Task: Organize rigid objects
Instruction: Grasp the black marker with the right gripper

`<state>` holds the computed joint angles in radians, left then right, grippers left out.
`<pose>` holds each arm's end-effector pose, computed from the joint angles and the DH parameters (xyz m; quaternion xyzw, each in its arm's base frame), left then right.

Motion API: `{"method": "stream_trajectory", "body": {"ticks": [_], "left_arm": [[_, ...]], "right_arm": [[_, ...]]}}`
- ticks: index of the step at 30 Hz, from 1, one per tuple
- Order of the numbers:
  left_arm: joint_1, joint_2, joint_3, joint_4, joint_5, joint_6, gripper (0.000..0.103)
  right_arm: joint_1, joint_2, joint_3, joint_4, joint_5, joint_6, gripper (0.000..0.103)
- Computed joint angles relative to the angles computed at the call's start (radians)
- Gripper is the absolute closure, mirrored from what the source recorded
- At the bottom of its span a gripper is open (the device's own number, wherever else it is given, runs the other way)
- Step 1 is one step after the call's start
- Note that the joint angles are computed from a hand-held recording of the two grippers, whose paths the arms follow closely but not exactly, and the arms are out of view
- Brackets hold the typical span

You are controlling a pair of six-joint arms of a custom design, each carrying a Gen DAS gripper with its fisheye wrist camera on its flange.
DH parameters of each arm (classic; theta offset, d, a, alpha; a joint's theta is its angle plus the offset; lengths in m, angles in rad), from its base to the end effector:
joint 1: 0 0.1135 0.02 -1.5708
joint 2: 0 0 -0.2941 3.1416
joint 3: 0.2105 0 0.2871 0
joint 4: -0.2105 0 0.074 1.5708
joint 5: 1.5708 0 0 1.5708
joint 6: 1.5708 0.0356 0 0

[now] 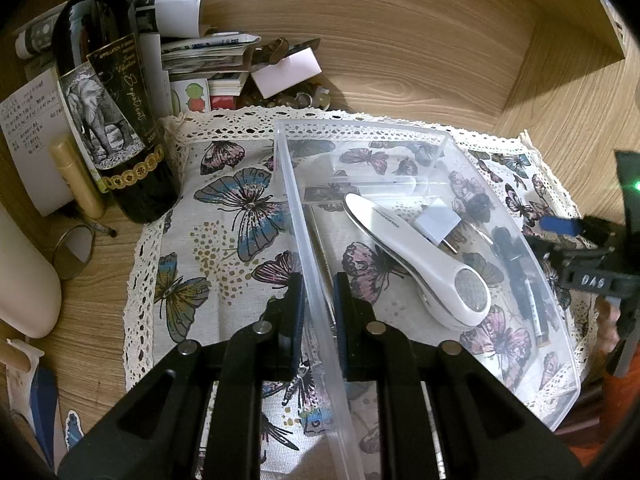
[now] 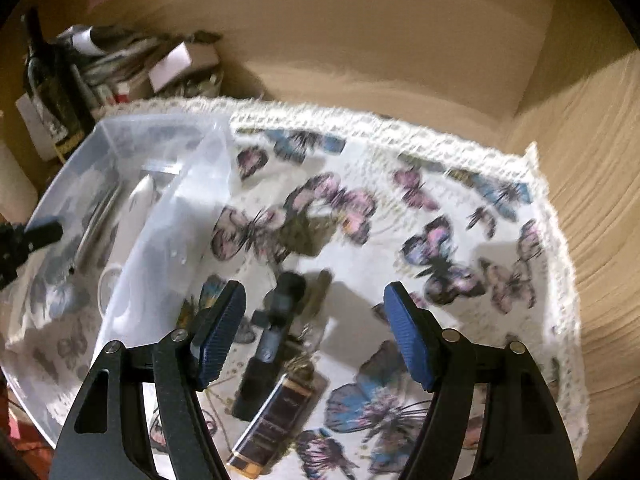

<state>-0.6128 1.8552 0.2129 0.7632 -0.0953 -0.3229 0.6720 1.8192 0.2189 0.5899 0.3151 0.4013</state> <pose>0.1755 -0.1192 0.0272 0.1198 0.9322 -0.1127 0.3224 0.1644 0.1167 0.0248 -0.0851 0.9463 0.0100 0.3118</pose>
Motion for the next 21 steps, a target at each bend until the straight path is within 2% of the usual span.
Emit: {"method": "stream_trajectory", "body": {"ticks": [4, 9, 11, 21], "left_arm": [[0.000, 0.001, 0.000, 0.000, 0.000, 0.000, 0.089], [-0.001, 0.001, 0.000, 0.002, -0.001, -0.002, 0.089], [0.000, 0.000, -0.002, 0.004, 0.001, -0.001, 0.089], [-0.001, 0.000, -0.002, 0.003, -0.001, -0.002, 0.089]], "right_arm": [[-0.007, 0.113, 0.032, 0.057, -0.050, 0.006, 0.038], [-0.035, 0.181, 0.054, 0.080, -0.112, -0.003, 0.077], [-0.033, 0.182, 0.048, 0.089, -0.103, -0.001, 0.081], [-0.002, 0.024, -0.012, 0.047, -0.030, 0.007, 0.081]]}}
